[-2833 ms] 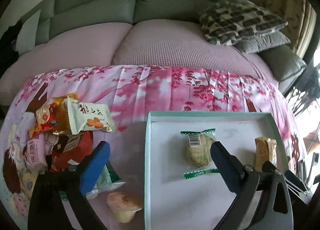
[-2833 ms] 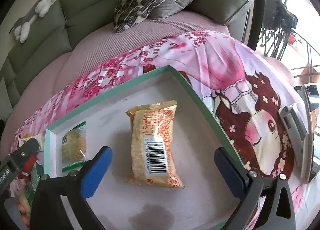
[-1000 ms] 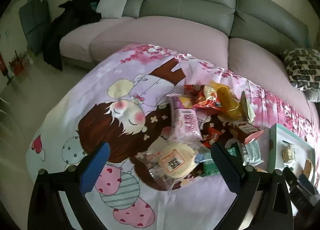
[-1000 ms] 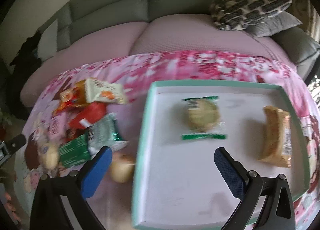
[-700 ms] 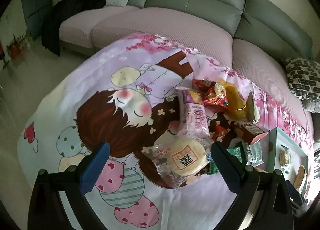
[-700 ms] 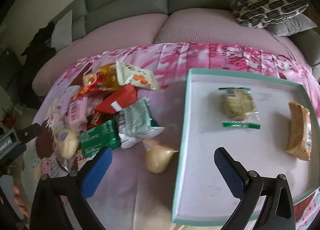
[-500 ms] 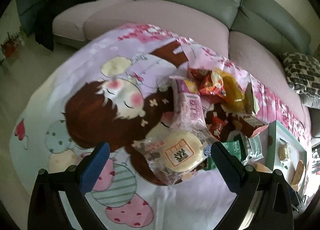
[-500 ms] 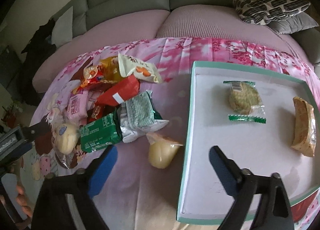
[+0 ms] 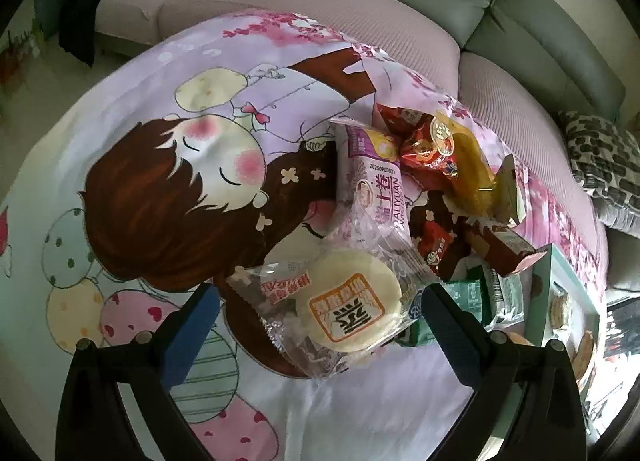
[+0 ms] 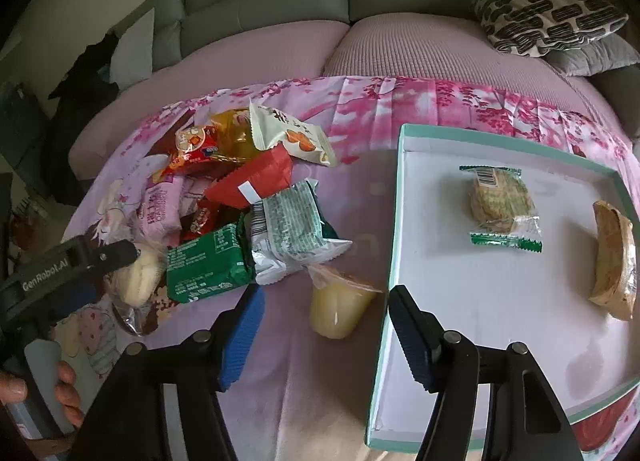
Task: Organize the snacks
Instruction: 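Grasp the jelly cup with the right gripper while the left gripper grasps the bun pack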
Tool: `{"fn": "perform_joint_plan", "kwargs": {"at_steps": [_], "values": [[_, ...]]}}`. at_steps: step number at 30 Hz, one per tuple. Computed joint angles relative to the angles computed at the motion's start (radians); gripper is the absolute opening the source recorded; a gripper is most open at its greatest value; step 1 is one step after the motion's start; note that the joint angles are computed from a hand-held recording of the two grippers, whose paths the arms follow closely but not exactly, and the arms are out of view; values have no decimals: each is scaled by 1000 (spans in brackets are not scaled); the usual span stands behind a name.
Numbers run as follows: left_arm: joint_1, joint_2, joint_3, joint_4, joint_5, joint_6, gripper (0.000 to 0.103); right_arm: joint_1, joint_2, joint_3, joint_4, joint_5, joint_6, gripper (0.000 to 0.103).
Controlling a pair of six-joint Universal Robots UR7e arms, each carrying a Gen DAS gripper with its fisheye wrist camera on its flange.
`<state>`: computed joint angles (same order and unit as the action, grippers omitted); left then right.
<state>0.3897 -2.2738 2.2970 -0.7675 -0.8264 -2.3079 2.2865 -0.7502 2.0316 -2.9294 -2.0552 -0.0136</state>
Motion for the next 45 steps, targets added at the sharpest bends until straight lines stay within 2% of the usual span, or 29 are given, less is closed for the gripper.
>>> {"fn": "perform_joint_plan", "kwargs": {"at_steps": [6,8,14,24,27,29,36,41,45], "values": [[26,-34,20,-47,20,18,101,-6,-10,4,0,9,10,63],[30,-38,22,-49,22,15,101,-4,-15,6,-5,14,6,58],[33,-39,24,-50,21,10,101,-1,-12,1,14,26,-4,55],[53,-44,28,-65,25,15,101,-9,20,-21,31,20,-9,55],[64,-51,33,-84,33,27,101,-4,37,-32,22,-2,-23,55],[71,-51,35,-92,37,31,101,3,50,-41,19,-28,-37,49],[102,-37,40,-121,51,58,101,15,74,-51,4,-73,-83,45],[111,-17,32,-122,54,64,100,17,78,-53,0,-87,-91,39],[92,-23,30,-106,48,52,94,10,70,-49,1,-69,-84,39]]}}
